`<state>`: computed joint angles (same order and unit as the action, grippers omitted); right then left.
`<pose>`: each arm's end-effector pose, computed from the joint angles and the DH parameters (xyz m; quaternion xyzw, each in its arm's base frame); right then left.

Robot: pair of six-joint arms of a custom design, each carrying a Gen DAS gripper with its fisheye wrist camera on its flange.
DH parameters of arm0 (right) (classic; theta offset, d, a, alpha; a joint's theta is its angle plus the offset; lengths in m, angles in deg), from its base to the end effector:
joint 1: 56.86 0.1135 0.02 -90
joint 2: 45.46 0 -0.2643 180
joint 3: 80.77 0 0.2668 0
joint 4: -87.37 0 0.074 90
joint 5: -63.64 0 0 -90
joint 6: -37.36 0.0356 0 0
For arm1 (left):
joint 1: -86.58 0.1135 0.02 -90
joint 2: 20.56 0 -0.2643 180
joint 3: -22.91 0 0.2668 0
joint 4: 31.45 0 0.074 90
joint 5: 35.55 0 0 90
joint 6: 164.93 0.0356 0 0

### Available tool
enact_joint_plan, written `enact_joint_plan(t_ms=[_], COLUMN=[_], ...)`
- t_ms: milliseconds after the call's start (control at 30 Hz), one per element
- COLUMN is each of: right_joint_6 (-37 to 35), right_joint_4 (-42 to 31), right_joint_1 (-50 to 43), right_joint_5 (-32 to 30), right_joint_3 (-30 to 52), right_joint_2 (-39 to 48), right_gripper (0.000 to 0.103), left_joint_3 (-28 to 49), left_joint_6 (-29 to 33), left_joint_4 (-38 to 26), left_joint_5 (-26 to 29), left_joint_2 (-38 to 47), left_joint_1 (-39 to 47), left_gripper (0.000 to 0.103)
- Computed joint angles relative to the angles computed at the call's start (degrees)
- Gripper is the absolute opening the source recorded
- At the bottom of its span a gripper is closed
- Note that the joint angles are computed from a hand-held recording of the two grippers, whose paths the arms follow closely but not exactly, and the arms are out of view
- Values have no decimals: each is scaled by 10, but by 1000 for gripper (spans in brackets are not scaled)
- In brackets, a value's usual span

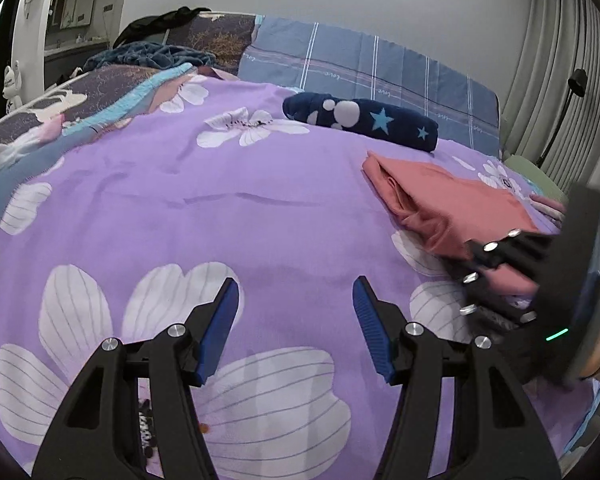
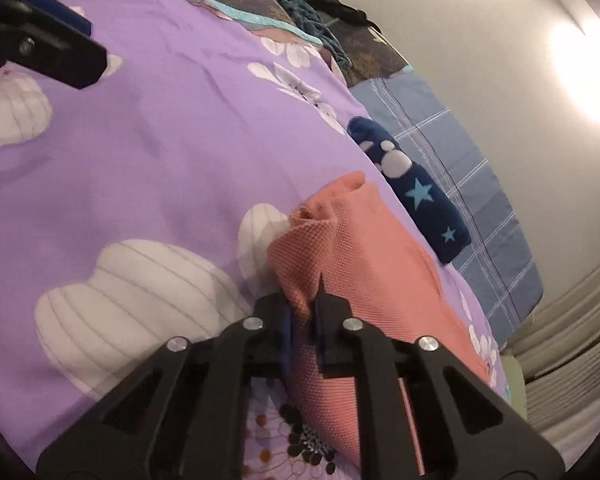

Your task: Fold small clothes

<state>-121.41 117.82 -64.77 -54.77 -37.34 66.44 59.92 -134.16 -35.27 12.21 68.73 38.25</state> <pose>0.2989 -0.0244 0.0457 -0.5341 0.6969 -0.0905 0.4700 0.1747 -0.1603 0.0834 -0.1893 0.8783 -0.0157 0.4388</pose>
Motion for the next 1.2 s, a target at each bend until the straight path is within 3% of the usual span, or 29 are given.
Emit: enact_joint_plan(t_ms=[33,133,167,233,367,600,733,833,967,1100,1200], right_joint_6=[8,8,-6,-39,-70,-140,-177,-197,-203,-190,-174], right_joint_4=[-64,-360,-427,-483,-493,-533,-541,-551,-576,-584,-584], right_joint_1=[-19,-64,-70,-66,-64,-108,-133,-149,-181,-215,-236], right_joint_5=[-39,-117,-130,-116,-101,-154,-162,-164,-168,-176,-178], right_joint_3=[12,125,160,191,175,156,149,153,170,187,201], right_joint_2=[-33,-82,-73,-51,-43,-78,-86,-85,-83,-79,-70], right_gripper=[9,9,9,11,20,19,19,30,43,52,57], left_joint_3=[-2,-2,-2,0,11,24,13,21,84,157,166], left_joint_6=[2,4,10,28,75,104,146,218,330,383,403], left_joint_4=[-6,-18,-12,8,37,64,147,194,163,98,111], left_joint_5=[-4,-3,1,15,47,84,161,221,325,366,391], left_joint_2=[-8,-15,-15,-14,-7,20,45,65,107,160,170], left_joint_1=[-1,8,14,29,45,60,62,60,82,109,122], left_gripper=[60,60,60,60,60,60,60,56,45,38,28])
